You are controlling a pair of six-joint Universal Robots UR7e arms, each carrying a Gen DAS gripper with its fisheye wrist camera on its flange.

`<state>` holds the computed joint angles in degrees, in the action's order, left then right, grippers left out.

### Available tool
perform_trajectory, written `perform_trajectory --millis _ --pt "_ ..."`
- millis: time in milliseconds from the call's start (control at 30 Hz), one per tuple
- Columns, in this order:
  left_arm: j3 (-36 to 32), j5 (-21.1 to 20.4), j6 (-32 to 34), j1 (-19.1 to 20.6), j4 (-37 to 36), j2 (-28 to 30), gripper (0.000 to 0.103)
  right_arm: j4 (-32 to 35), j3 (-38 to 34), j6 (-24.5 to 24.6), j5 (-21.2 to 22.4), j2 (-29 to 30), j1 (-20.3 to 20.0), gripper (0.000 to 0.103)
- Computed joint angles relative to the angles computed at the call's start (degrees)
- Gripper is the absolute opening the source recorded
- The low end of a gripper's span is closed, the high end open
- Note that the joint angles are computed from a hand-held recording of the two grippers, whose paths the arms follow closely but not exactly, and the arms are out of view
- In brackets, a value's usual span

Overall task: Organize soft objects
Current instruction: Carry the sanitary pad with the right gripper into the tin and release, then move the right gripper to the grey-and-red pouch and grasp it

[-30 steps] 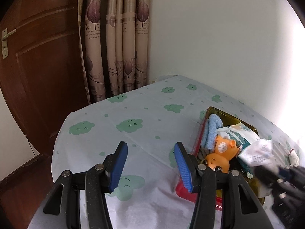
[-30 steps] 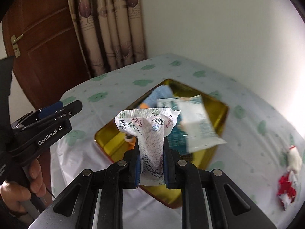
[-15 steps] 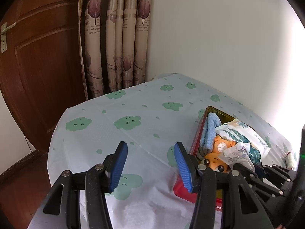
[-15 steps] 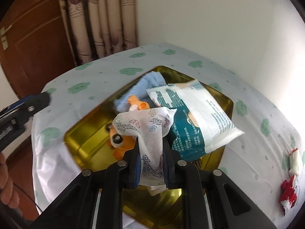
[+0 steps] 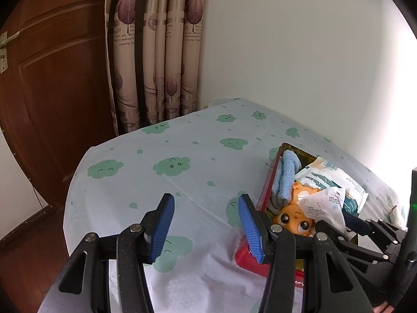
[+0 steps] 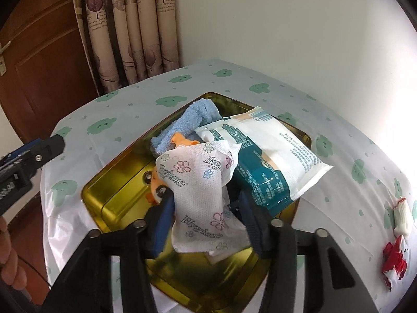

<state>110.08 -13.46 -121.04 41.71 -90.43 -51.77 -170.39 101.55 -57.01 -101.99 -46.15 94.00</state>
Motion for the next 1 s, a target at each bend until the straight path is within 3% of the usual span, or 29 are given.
perform_trajectory --millis 67,167,533,867,933,1000 --pt "0.08 -0.12 1.05 0.02 -0.87 0.02 0.052 -0.14 0.67 -0.10 0.78 -0.83 -0.14 0.067" --pt "-0.03 -0.04 1.17 -0.02 -0.82 0.12 0.052 -0.02 1.81 -0.47 2.12 -2.47 -0.26 0.075" --pt "-0.17 0.09 1.43 -0.23 -0.48 0.28 0.052 1.90 4.80 0.60 4.14 -8.77 -2.77 0.076" --pt "-1.20 0.20 -0.37 -0.15 3.47 0.75 0.052 -0.16 -0.87 4.49 0.20 -10.13 -8.99 0.076" --pt "-1.65 0.28 -1.24 -0.16 4.82 0.96 0.052 -0.89 -3.26 5.67 -0.41 -9.85 -10.39 0.080" --pt "-1.95 0.49 -1.22 -0.19 5.41 1.22 0.052 -2.11 -5.86 6.53 -2.26 -8.88 -11.41 0.091"
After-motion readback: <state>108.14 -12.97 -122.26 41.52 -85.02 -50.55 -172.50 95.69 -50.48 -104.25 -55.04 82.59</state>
